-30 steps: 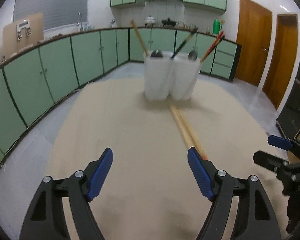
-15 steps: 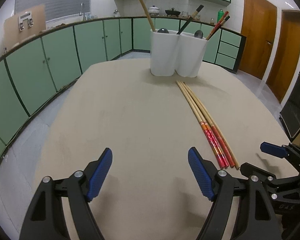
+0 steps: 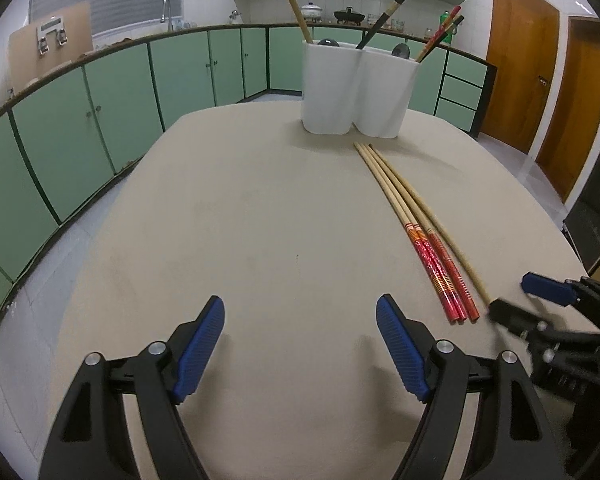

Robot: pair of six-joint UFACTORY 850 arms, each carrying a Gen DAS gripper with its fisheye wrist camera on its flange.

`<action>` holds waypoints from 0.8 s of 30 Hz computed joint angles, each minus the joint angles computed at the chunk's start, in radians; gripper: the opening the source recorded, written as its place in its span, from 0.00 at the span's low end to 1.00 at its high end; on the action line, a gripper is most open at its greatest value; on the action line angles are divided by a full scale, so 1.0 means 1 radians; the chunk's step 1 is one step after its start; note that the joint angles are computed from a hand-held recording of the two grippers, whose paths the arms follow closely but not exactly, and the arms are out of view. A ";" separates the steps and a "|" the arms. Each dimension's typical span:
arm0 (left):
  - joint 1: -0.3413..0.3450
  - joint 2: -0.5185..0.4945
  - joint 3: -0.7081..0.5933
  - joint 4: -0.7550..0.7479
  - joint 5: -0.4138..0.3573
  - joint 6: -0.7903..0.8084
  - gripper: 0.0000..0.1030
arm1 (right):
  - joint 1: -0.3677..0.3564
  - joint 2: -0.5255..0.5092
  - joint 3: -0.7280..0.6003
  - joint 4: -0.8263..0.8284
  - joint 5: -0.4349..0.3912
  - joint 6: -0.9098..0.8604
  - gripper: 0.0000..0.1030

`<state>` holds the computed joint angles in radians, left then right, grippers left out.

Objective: Organize utensils
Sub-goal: 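Grasp a plain wooden chopstick with the right gripper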

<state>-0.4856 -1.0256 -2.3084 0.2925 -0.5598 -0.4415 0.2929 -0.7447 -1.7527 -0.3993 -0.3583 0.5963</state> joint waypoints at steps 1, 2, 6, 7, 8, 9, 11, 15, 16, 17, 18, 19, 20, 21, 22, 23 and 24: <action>0.001 0.001 0.002 -0.002 0.001 0.001 0.75 | -0.005 0.004 0.006 0.016 0.006 -0.011 0.56; 0.001 0.002 0.004 -0.001 0.002 -0.001 0.75 | -0.009 0.009 0.013 0.040 0.014 -0.028 0.56; -0.001 0.005 0.009 -0.006 0.006 0.003 0.75 | -0.016 0.009 0.015 0.187 0.036 -0.168 0.45; -0.001 0.006 0.009 -0.009 0.006 0.004 0.75 | -0.012 0.006 0.012 0.188 0.037 -0.176 0.43; -0.002 0.006 0.009 -0.010 0.005 0.006 0.75 | -0.009 0.004 0.010 0.189 0.039 -0.185 0.39; -0.003 0.005 0.008 -0.013 0.004 0.008 0.76 | -0.006 0.002 0.008 0.190 0.039 -0.196 0.31; -0.005 0.003 0.003 -0.022 0.004 0.018 0.76 | 0.000 -0.002 0.001 0.178 0.036 -0.200 0.15; -0.011 -0.012 -0.024 -0.069 -0.004 0.061 0.76 | -0.008 0.001 0.006 0.279 0.044 -0.291 0.06; -0.013 -0.016 -0.031 -0.083 -0.006 0.075 0.76 | -0.009 0.005 0.010 0.279 0.046 -0.290 0.06; -0.015 -0.021 -0.041 -0.095 -0.010 0.087 0.76 | -0.010 0.010 0.016 0.253 0.047 -0.264 0.06; -0.017 -0.026 -0.050 -0.106 -0.013 0.098 0.76 | -0.011 0.015 0.024 0.225 0.049 -0.235 0.06; -0.020 -0.031 -0.057 -0.117 -0.015 0.109 0.76 | -0.013 0.017 0.027 0.207 0.049 -0.214 0.06; -0.023 -0.037 -0.070 -0.129 -0.019 0.122 0.76 | -0.017 0.022 0.035 0.192 0.051 -0.193 0.06; -0.025 -0.045 -0.083 -0.140 -0.024 0.133 0.76 | -0.019 0.024 0.039 0.179 0.051 -0.178 0.06; -0.028 -0.055 -0.100 -0.151 -0.031 0.142 0.76 | -0.022 0.028 0.045 0.160 0.052 -0.159 0.06; -0.030 -0.062 -0.112 -0.158 -0.036 0.146 0.76 | -0.024 0.031 0.050 0.150 0.054 -0.148 0.06; -0.032 -0.073 -0.130 -0.164 -0.044 0.152 0.76 | -0.027 0.032 0.052 0.150 0.055 -0.149 0.06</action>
<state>-0.5175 -1.0983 -2.4385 0.1284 -0.6038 -0.2895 0.2663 -0.7131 -1.7008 -0.2495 -0.3030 0.4474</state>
